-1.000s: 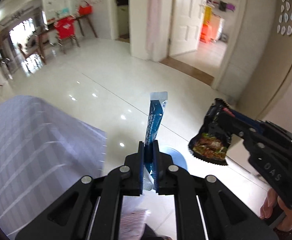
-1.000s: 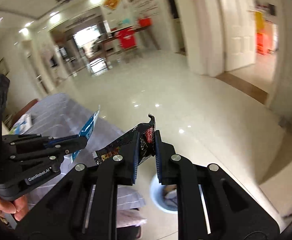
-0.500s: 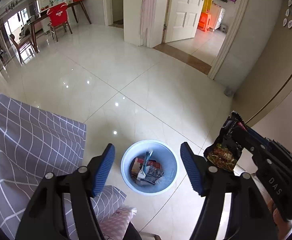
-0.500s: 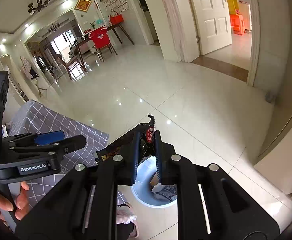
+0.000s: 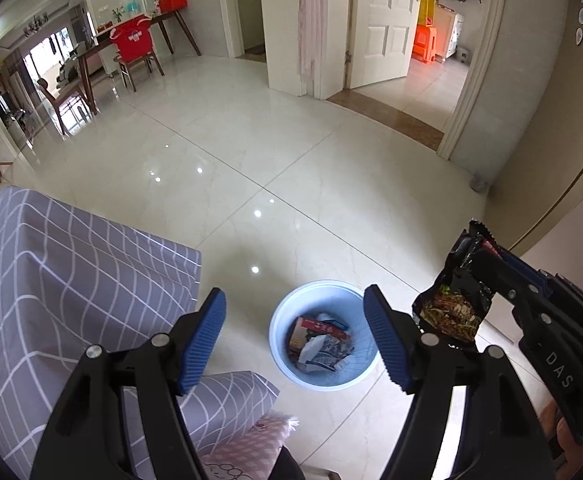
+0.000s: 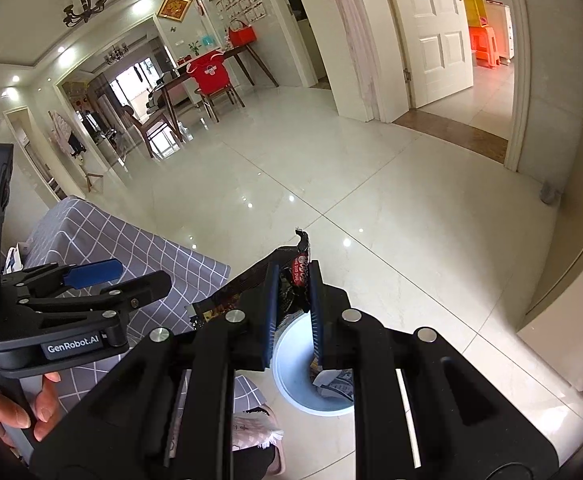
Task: Collect trash
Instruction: 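Open both grippers to drop the items into the bin, then move both open grippers back to the table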
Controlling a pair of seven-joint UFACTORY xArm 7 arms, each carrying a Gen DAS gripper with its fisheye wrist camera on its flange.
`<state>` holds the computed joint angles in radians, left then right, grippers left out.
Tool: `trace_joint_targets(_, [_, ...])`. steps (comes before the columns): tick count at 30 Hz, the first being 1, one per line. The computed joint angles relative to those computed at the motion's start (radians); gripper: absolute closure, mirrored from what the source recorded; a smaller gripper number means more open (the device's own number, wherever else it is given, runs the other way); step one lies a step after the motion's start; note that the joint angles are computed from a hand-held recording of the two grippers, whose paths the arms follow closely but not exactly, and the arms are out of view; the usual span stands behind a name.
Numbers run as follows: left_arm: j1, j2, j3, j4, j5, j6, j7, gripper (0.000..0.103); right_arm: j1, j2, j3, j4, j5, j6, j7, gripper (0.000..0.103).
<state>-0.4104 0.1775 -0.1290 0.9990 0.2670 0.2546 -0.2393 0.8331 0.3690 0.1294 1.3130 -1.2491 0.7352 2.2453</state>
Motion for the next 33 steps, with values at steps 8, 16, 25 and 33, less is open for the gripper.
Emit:
trace_joint_targets(8, [-0.007,-0.043,0.045,-0.026,0.142,-0.012,-0.131,0.029,0.010,0.040,-0.027,0.051,-0.050,-0.023,0.035,0.085])
trace_joint_targets(16, [0.034,-0.075,0.032,-0.032,0.185,-0.002,-0.160,0.028,0.014,0.078,-0.039,0.098,-0.050,-0.025,0.035,0.044])
trace_joint_targets(25, [0.097,-0.189,0.010,-0.112,0.148,-0.023,-0.112,0.025,0.064,0.099,-0.037,0.203,-0.005,0.007,-0.084,0.044])
trace_joint_targets(33, [0.201,-0.377,0.039,-0.250,-0.011,-0.060,0.076,0.024,0.163,0.258,-0.062,0.539,0.076,0.051,-0.348,0.043])
